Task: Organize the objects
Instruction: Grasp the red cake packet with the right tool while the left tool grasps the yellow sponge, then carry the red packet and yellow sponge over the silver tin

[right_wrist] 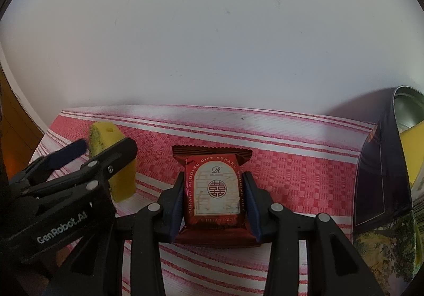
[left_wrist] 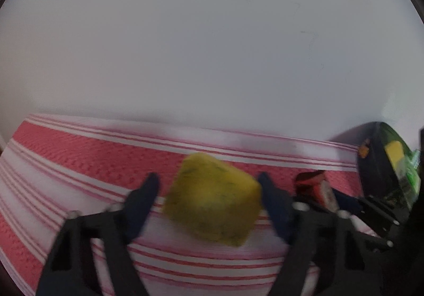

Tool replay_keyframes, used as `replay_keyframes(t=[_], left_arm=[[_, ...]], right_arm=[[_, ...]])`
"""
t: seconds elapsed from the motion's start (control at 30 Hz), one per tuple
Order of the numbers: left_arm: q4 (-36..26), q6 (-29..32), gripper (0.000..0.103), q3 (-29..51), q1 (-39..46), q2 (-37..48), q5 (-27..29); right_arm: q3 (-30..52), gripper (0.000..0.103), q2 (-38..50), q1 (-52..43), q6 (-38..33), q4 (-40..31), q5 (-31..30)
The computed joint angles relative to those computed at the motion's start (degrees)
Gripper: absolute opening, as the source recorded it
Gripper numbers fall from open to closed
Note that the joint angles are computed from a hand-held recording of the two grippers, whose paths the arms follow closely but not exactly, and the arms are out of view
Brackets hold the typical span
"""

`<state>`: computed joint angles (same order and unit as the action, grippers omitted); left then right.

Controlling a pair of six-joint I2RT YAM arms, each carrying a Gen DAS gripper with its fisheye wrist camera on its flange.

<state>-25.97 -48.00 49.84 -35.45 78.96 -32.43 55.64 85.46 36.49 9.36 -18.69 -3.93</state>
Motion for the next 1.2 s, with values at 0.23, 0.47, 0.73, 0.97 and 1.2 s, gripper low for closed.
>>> replay_keyframes(t=[0.23, 0.47, 0.73, 0.97, 1.2], left_arm=[[-0.50, -1.97, 0.060, -1.63, -1.54, -2.68, -1.84], [-9.64, -8.42, 0.060, 1.34, -5.01, -1.24, -10.30], [-19.67, -17.82, 0.060, 2.98, -7.26, -0.89, -17.04], [-26.28, -25.67, 0.060, 3.24, -10.93, -0.84, -19.52], [-28.61, -29.23, 0.060, 3.87, -12.74, 0.49, -20.55]], right_arm=[[-0.44, 0.044, 0.53, -1.39, 0.16, 1.32, -1.86], [-2.90, 0.044, -2.32, -3.74, 1.06, 4.76, -5.02], [-7.18, 0.044, -7.08, -2.66, -0.93, 10.93, -4.07], [-11.75, 0.044, -12.48, -2.22, -3.16, 15.73, -3.11], [-15.36, 0.044, -19.14, -2.49, -4.58, 14.38, -3.72]])
